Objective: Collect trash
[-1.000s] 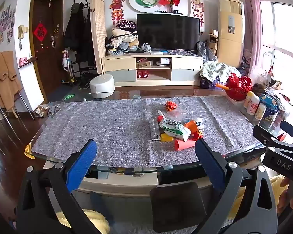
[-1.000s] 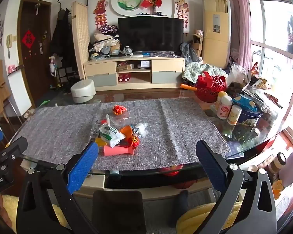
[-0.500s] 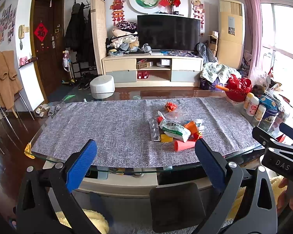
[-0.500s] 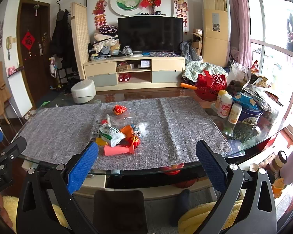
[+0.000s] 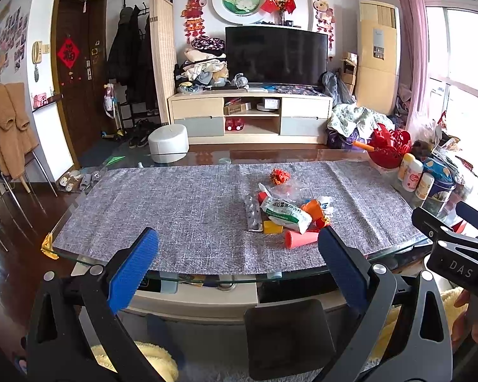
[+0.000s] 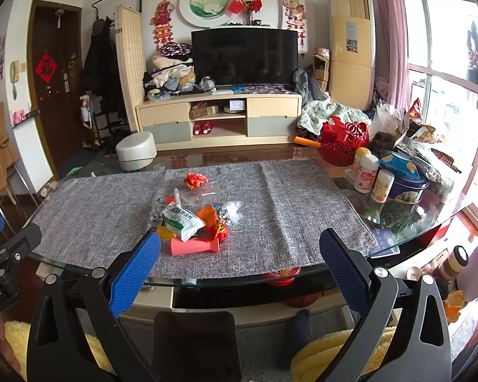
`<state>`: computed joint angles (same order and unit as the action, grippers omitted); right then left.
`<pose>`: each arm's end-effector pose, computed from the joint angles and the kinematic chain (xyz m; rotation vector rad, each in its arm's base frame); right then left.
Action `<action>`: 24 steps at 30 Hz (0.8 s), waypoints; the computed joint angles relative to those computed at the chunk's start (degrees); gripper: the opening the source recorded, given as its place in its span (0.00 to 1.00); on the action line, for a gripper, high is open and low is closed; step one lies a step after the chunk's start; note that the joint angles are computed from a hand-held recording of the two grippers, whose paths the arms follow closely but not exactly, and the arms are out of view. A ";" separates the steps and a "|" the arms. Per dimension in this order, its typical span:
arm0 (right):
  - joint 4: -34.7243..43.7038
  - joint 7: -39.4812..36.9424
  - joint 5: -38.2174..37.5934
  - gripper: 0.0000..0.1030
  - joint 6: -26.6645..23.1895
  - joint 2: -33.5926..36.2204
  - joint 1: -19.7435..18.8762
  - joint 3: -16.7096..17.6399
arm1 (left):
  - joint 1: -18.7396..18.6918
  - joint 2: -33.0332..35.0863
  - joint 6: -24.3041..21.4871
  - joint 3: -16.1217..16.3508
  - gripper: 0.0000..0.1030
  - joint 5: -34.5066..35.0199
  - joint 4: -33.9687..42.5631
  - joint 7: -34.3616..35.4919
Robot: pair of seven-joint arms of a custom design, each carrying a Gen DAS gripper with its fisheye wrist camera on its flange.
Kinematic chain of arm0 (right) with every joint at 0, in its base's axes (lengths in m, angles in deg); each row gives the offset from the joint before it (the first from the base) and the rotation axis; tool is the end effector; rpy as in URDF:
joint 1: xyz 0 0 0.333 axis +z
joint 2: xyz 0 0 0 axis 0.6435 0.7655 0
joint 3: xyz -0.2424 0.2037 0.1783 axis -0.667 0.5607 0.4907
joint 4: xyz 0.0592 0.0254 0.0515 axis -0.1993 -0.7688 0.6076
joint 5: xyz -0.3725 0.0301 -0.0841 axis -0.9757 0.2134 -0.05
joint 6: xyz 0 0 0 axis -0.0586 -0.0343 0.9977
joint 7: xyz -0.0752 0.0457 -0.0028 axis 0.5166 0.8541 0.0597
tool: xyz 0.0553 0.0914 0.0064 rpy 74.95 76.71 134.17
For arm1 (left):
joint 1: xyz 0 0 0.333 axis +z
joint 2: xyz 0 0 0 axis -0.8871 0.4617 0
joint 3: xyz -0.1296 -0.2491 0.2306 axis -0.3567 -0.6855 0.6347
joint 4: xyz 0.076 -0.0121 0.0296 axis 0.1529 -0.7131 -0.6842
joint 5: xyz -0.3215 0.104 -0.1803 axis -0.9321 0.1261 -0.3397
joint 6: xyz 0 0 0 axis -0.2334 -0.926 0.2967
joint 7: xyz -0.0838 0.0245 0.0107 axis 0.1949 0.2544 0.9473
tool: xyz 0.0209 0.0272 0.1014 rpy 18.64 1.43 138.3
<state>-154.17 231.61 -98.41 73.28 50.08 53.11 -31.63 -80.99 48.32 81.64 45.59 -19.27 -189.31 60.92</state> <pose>0.4749 0.2489 0.6838 -1.4685 1.7555 -0.9305 0.4754 -0.3466 0.7064 -1.5214 1.6998 -0.9172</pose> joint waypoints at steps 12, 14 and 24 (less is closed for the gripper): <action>-0.14 0.36 -0.11 0.97 -0.26 -0.45 -0.03 0.18 | 0.09 -0.29 -0.05 -0.06 0.92 -0.03 0.11 0.20; -0.14 0.26 -0.04 0.97 -0.23 -0.45 -0.07 0.19 | 0.10 -0.30 -0.10 -0.07 0.92 -0.04 0.12 0.26; -0.17 0.09 0.29 0.97 -0.23 -0.40 -0.14 0.26 | 0.06 -0.20 -0.35 -0.16 0.92 -0.12 0.40 0.29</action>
